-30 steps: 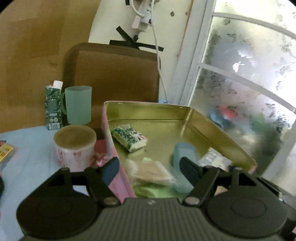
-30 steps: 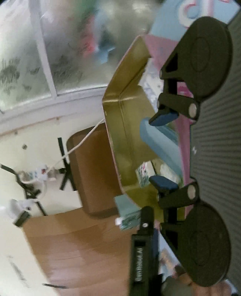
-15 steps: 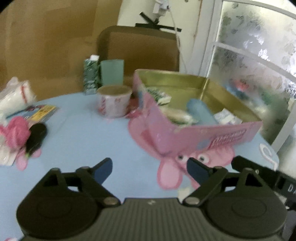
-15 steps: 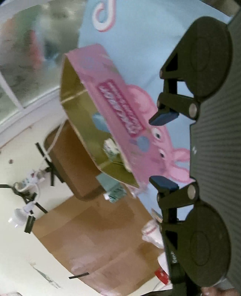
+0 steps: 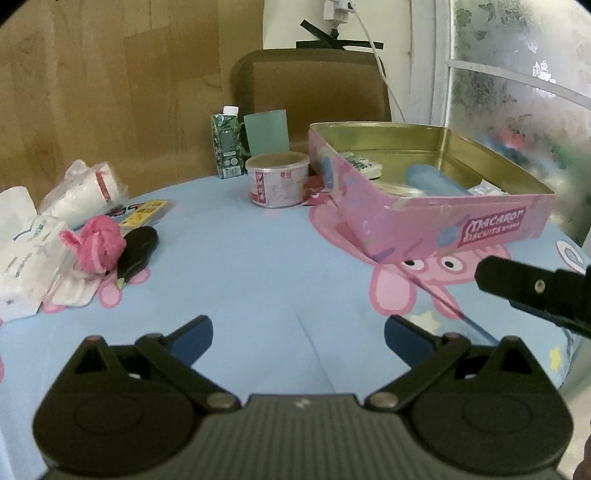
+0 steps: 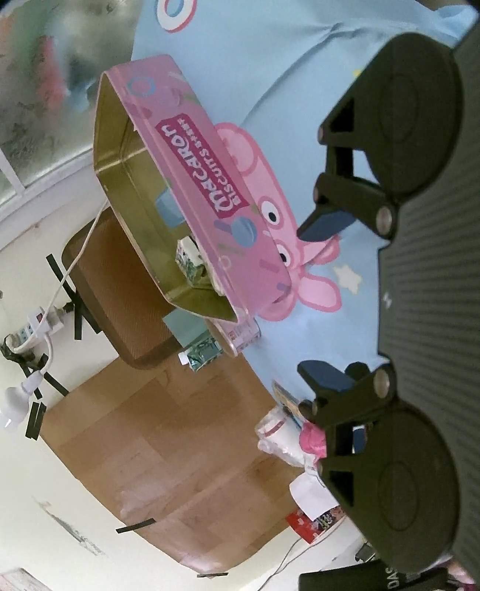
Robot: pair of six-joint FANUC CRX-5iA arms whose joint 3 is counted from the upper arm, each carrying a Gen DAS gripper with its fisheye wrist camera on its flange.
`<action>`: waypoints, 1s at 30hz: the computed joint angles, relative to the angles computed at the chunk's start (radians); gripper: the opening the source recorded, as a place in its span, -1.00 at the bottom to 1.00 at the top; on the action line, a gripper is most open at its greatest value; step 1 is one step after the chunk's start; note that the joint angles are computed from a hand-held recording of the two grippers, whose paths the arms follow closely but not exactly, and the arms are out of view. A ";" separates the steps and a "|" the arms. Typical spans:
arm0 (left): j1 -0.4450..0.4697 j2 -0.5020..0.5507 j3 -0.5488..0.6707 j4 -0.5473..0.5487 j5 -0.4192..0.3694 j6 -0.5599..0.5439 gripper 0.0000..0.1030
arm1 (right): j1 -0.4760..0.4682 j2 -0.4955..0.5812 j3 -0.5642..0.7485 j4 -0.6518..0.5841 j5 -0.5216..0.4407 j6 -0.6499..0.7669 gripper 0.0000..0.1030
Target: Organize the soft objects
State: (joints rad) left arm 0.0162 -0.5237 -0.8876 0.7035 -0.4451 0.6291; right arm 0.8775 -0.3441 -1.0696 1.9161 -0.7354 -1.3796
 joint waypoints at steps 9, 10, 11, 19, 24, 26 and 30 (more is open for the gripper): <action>0.000 -0.010 -0.010 -0.012 0.008 -0.010 0.99 | 0.026 0.007 -0.001 -0.018 -0.038 0.000 0.42; 0.002 -0.009 -0.013 -0.003 0.008 -0.026 0.99 | 0.032 0.010 0.000 -0.023 -0.043 -0.001 0.42; 0.003 -0.008 -0.014 0.001 0.007 -0.036 0.99 | 0.028 0.008 -0.002 -0.019 -0.038 -0.005 0.42; 0.024 0.010 -0.014 0.035 -0.038 -0.099 0.99 | 0.046 0.013 -0.001 -0.042 -0.051 -0.013 0.42; 0.027 0.018 -0.004 0.006 -0.057 -0.093 0.99 | 0.055 0.016 -0.001 -0.051 -0.064 -0.016 0.42; 0.031 0.018 -0.006 0.021 -0.070 -0.111 0.99 | 0.066 0.020 0.002 -0.062 -0.073 -0.014 0.42; 0.035 0.019 -0.011 0.037 -0.077 -0.138 0.99 | 0.068 0.018 0.000 -0.067 -0.074 -0.016 0.42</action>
State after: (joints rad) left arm 0.0511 -0.5049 -0.8981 0.7407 -0.5223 0.4909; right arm 0.9454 -0.3261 -1.0695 1.8496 -0.8096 -1.3955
